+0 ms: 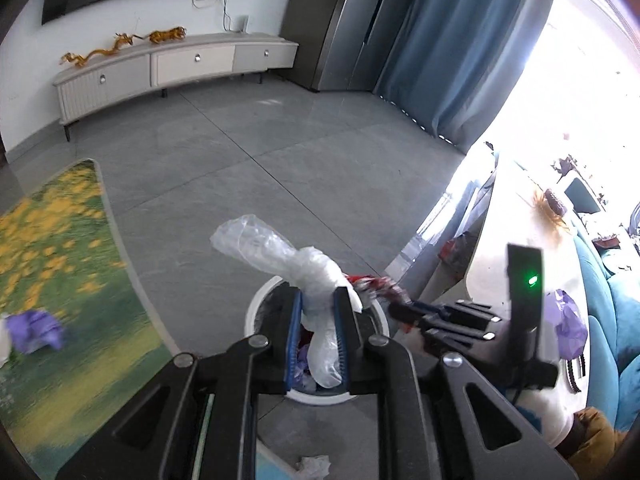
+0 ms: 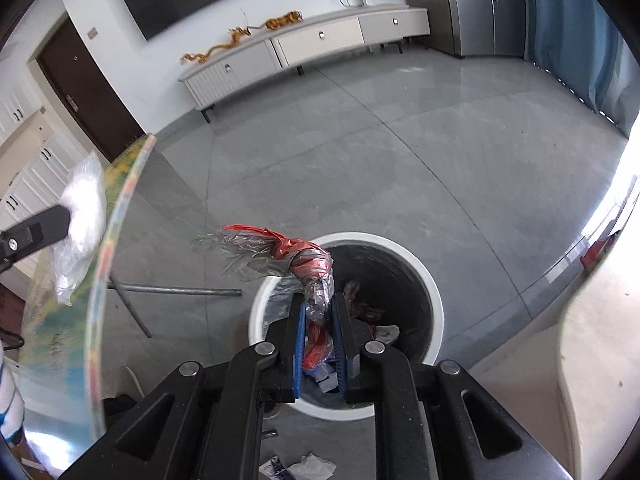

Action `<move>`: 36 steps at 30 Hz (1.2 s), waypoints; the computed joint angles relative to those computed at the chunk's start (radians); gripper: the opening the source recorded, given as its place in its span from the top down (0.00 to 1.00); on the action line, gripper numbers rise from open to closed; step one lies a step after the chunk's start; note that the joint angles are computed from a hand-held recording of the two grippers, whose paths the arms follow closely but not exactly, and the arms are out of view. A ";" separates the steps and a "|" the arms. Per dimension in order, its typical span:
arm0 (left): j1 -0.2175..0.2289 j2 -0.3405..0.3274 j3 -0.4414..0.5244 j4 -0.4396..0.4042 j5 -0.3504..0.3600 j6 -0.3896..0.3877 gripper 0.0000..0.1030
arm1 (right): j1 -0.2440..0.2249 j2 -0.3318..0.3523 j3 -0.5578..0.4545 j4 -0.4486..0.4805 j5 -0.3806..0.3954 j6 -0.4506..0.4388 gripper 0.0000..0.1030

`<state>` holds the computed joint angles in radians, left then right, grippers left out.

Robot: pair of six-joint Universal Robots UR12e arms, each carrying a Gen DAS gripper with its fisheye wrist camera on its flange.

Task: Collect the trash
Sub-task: 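Carry both bags over the bin and open both grippers, then move both grippers back toward the white tissue and purple bag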

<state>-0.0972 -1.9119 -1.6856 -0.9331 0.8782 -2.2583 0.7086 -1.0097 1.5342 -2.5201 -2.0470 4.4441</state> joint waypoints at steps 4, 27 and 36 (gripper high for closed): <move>-0.027 -0.031 0.025 -0.029 0.015 -0.035 0.70 | -0.013 0.010 0.011 0.011 0.029 0.020 0.65; 0.126 0.087 -0.119 0.366 0.006 -0.168 0.52 | 0.084 0.042 -0.198 0.055 -0.214 -0.119 0.44; 0.270 0.116 -0.161 0.551 0.019 -0.265 0.51 | 0.121 0.162 -0.435 0.010 -0.226 -0.339 0.38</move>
<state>0.1728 -1.7960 -1.8470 -0.3819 0.8974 -2.5234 0.8293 -0.8481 1.0988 -2.5102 -2.2734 4.1052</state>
